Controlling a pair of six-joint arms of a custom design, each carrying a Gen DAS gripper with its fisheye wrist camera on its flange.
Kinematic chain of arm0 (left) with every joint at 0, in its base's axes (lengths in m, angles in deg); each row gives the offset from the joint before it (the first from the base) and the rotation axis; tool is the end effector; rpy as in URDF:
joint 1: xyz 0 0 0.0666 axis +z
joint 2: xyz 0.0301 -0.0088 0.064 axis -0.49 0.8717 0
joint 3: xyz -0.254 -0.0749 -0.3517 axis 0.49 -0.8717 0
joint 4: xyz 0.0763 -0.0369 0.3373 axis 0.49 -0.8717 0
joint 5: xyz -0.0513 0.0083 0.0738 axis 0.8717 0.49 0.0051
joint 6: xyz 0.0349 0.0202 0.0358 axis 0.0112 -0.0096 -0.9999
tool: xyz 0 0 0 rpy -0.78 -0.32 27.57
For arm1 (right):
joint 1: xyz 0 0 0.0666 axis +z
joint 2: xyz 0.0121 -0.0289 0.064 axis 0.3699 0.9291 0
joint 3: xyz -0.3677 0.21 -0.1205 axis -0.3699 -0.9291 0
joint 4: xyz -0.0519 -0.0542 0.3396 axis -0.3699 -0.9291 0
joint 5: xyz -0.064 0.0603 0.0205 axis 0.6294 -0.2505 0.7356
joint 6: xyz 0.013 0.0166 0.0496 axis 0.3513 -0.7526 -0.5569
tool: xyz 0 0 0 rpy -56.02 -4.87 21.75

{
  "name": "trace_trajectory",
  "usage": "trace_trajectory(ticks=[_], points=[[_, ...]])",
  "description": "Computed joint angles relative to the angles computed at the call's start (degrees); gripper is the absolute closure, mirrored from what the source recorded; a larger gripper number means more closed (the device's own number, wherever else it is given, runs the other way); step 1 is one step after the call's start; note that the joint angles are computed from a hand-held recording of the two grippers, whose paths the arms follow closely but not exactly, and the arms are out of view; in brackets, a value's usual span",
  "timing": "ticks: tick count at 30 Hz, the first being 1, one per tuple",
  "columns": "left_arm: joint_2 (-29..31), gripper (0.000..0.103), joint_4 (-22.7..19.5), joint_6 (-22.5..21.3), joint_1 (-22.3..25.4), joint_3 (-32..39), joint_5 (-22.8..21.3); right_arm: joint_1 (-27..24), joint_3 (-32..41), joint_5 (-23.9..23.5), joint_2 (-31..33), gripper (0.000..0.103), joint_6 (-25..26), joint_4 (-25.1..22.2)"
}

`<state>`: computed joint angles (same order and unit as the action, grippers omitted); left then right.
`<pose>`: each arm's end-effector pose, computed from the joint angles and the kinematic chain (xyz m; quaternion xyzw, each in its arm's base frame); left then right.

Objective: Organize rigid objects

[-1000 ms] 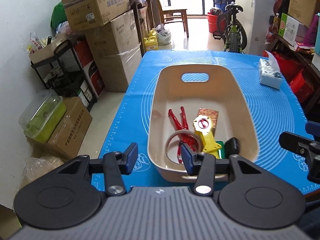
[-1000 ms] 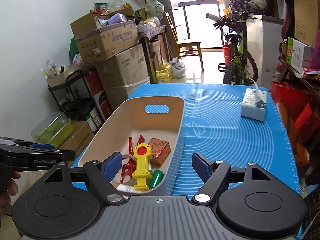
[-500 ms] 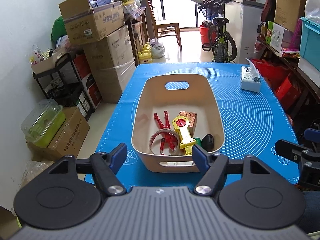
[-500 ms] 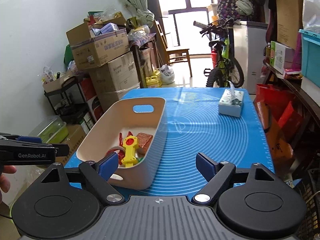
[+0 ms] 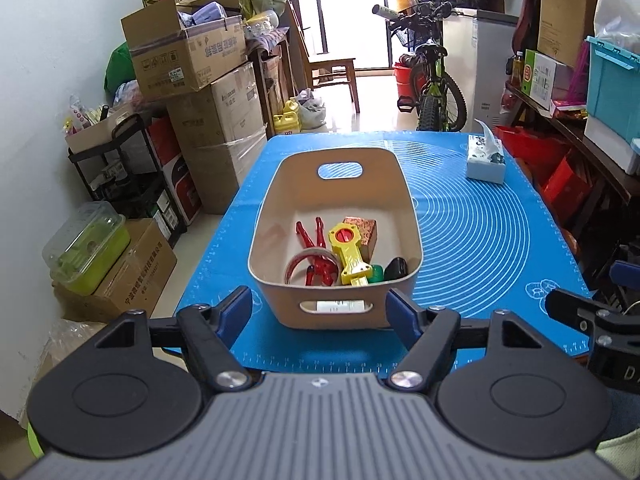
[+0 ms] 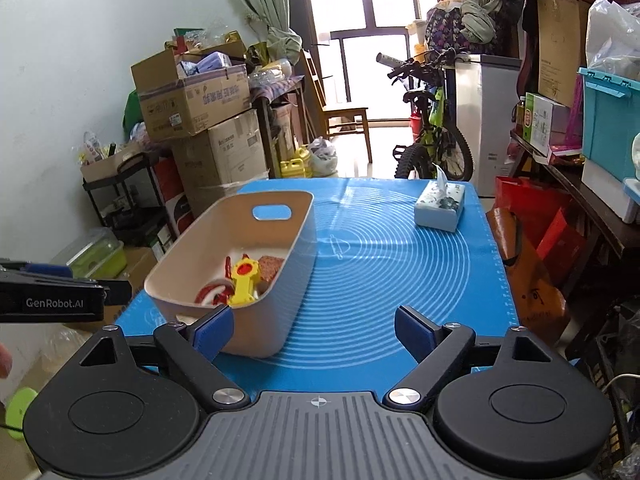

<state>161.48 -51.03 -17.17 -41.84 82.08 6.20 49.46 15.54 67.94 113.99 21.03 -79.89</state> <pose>0.5644 -0.1290 0.4898 0.2377 0.8743 -0.0321 0.4220 0.4523 0.2154 0.4724 0.1768 0.8620 -0.0134 0.4749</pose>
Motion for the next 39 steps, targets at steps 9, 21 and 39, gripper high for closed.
trace_trajectory(ticks=[9, 21, 39], points=[[-2.62, 0.029, 5.71, -2.34, -0.44, -8.30, 0.83, 1.96, -6.40, 1.07, -1.94, 0.014, -2.72, 2.54], [-5.63, 0.029, 12.61, -3.41, -1.90, -19.12, 1.34, 3.64, -10.74, 2.75, -2.20, 0.014, -2.60, 6.02], [-5.13, 0.029, 15.46, -0.30, -1.23, -21.13, 2.85, 5.16, -12.32, 6.15, -1.15, 0.014, -2.83, 7.54]])
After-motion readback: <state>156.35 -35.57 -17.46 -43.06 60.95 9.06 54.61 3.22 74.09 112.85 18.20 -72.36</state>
